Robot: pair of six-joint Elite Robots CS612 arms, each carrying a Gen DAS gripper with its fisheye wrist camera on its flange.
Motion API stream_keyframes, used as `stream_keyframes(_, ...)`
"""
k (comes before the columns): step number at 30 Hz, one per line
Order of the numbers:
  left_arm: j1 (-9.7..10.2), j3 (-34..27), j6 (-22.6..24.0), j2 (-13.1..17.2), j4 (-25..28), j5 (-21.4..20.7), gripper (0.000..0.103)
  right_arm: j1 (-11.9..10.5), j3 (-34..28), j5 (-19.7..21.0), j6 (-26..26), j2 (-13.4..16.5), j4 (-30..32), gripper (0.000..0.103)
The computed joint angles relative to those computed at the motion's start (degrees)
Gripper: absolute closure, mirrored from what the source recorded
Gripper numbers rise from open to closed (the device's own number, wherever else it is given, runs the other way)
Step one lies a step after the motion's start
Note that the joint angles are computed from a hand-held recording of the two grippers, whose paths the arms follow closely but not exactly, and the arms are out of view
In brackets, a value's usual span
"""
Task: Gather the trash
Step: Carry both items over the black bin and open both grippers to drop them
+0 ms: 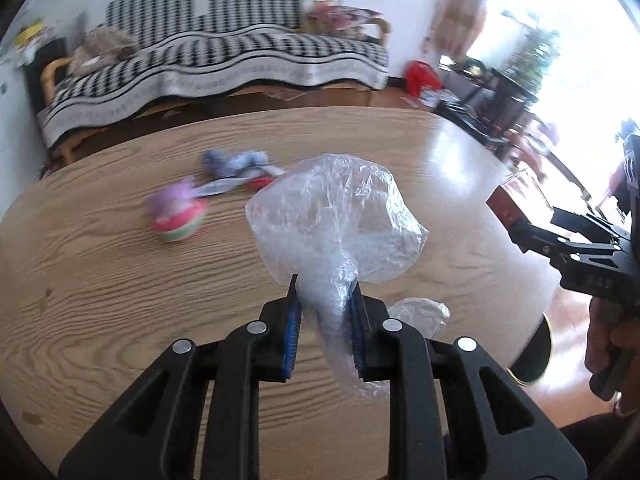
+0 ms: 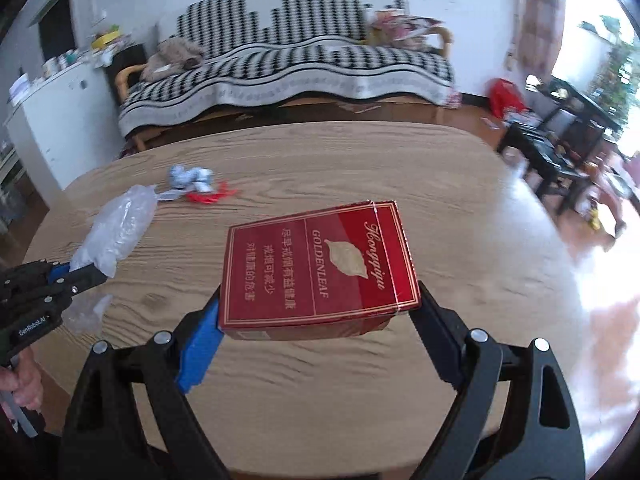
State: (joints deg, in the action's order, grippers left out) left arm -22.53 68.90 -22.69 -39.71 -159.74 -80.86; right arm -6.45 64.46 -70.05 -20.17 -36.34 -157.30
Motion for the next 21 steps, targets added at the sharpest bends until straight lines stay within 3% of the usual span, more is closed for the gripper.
stream_keyframes(7, -3.13, -5.4, 6.1, 3.0, -1.1, -3.9, 0.082, -5.9, 5.3, -3.7, 4.9, -2.4, -3.6, 0.018)
stream_keyframes(14, -6.47, -12.7, 12.6, 7.4, 0.7, -11.2, 0.082, -11.8, 8.8, -6.5, 11.7, -3.4, -4.6, 0.018)
stream_keyframes(21, -9.42, -20.7, 16.6, 12.8, 7.0, -17.4, 0.082, -15.0, 9.6, -9.4, 14.5, -3.0, -2.2, 0.018)
